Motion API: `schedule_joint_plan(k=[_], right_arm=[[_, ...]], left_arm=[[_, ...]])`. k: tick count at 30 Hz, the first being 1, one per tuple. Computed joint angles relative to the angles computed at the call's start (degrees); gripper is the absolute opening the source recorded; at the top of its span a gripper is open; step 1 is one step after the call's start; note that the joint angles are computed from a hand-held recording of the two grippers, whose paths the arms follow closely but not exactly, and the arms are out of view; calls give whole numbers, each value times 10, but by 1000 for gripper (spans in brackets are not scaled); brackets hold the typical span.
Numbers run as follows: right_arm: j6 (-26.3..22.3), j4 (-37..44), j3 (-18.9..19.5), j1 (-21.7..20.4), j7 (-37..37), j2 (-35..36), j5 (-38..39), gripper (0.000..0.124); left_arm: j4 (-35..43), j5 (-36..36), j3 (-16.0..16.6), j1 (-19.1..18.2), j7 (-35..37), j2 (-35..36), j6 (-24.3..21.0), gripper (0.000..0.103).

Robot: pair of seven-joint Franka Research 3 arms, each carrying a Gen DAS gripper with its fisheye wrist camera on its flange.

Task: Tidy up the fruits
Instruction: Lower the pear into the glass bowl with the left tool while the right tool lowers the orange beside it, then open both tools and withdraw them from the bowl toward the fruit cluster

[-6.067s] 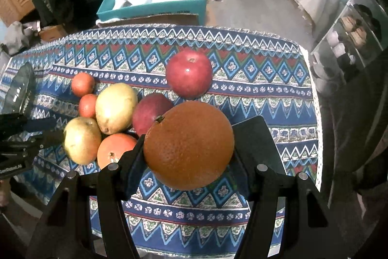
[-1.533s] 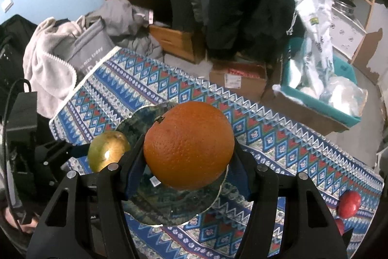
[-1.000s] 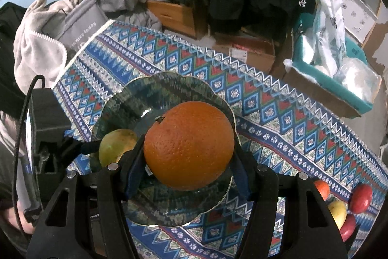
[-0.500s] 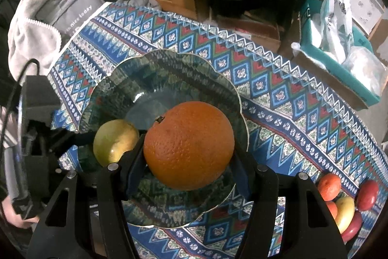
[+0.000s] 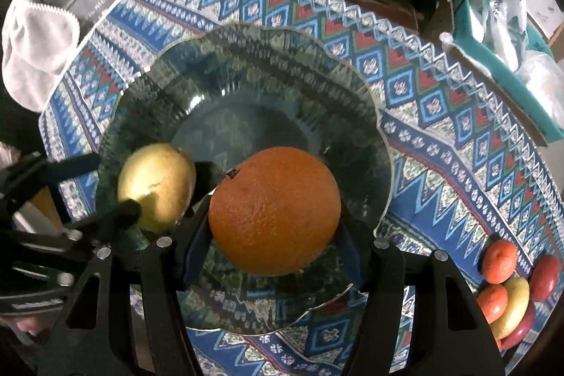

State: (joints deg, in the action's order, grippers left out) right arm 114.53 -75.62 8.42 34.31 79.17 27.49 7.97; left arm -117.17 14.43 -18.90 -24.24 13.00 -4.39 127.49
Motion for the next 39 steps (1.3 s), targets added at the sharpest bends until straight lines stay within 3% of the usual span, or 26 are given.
schedule_joint_plan(k=[6, 17, 25, 39], right_arm=[[-10, -2, -1, 1, 1, 3, -2, 65], [23, -11, 1, -9, 9, -24, 20, 66], [74, -39, -7, -10, 31, -66, -12, 66], [164, -87, 0, -30, 41, -153, -18, 66]], left_arm=[[3, 4, 0, 1, -1, -1, -3, 74], [18, 28, -2, 0, -10, -4, -10, 74], [45, 61, -7, -1, -22, -7, -21, 74], [145, 152, -20, -19, -32, 12, -87, 74]])
